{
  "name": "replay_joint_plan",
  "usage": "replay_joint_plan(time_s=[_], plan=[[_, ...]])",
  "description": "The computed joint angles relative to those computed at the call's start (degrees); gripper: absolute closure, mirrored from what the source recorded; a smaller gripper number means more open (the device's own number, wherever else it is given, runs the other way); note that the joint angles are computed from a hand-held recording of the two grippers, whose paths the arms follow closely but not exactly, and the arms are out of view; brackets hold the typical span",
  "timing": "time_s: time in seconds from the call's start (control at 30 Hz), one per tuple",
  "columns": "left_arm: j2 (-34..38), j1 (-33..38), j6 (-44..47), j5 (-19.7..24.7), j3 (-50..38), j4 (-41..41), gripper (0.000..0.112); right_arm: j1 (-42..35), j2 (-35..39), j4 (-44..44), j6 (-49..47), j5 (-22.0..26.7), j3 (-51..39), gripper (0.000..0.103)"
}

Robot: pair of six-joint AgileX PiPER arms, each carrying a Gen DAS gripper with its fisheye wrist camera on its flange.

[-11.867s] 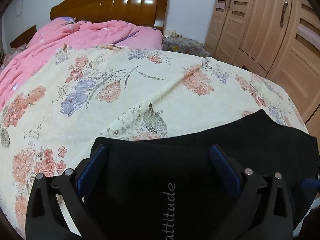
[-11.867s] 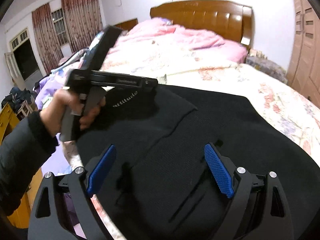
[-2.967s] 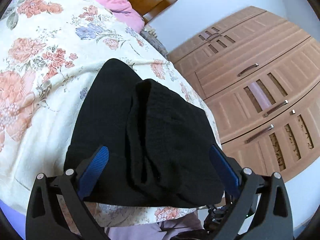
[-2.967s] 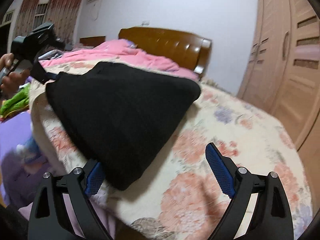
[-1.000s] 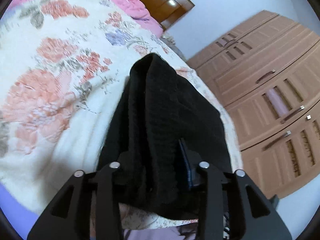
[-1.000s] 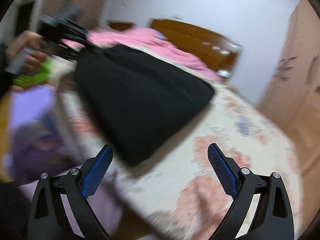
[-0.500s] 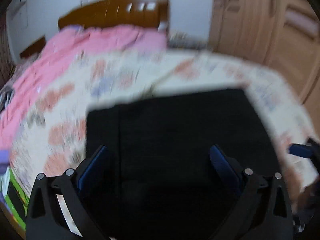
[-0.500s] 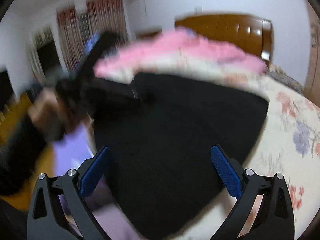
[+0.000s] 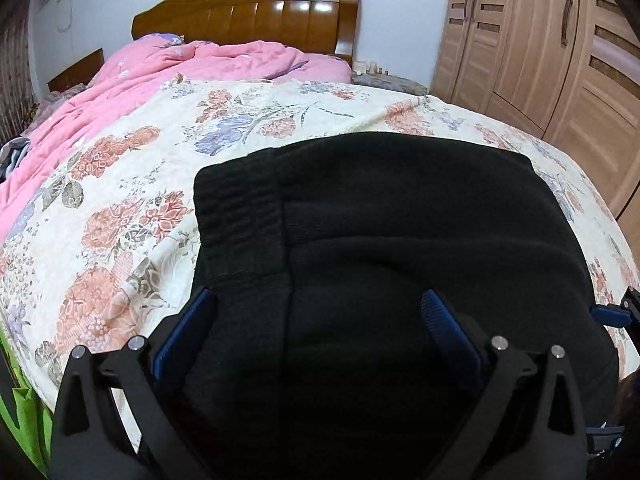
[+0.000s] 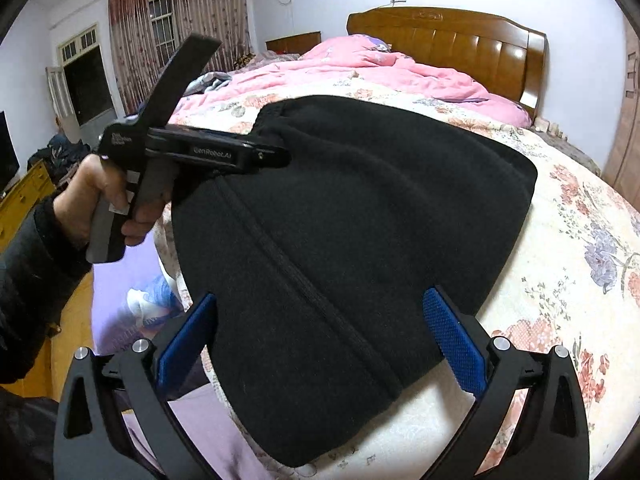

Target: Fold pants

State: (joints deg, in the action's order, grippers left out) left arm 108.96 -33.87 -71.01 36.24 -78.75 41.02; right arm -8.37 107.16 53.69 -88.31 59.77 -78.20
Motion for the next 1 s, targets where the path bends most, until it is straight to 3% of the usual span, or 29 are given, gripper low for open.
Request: replay_joint_plan(time_s=[0.13, 0.3, 0.4, 0.5, 0.53, 0.6, 0.73, 0.87, 1.0], plan=[[0.2, -0.2, 0.2, 0.8, -0.6, -0.2, 0.011, -0.6, 0.9, 1.1, 3.3, 2.7, -3.9, 0.005], [0.1, -0.6, -0.9, 0.8, -0.4, 0.9, 0.011, 2.5, 7.2, 0.2, 13.5, 3.5, -17.3, 0.005], [0.2, -0.7, -1.0, 0.8, -0.4, 0.9, 0.011, 5.4, 13.1, -3.2, 21.9, 2.9, -27.6, 0.005], [0.1, -0.7, -1.3, 0.9, -0.3, 1.1, 0.011, 8.4, 19.2, -12.2, 29.5, 1.5, -33.8, 0.004], [0.1, -0.7, -1.3, 0.8, -0.3, 1.2, 0.011, 7.9, 20.2, -12.1, 30.7, 3.2, -35.4, 0.004], [0.1, -0.7, -1.6, 0.6, -0.1, 1.4, 0.011, 6.2, 19.4, -7.5, 26.9, 2.7, -32.1, 0.004], [0.1, -0.7, -1.5, 0.5, -0.2, 1.5, 0.011, 5.7, 13.0, -6.8, 26.0, -1.7, -24.3, 0.005], [0.2, -0.9, -1.9, 0.8, -0.5, 1.5, 0.011, 2.9, 6.7, -0.8, 19.4, 3.5, -16.5, 0.005], [0.5, -1.1, -2.8, 1.3, -0.7, 2.0, 0.011, 3.0, 1.6, -1.3, 11.2, -0.8, -5.5, 0.004]])
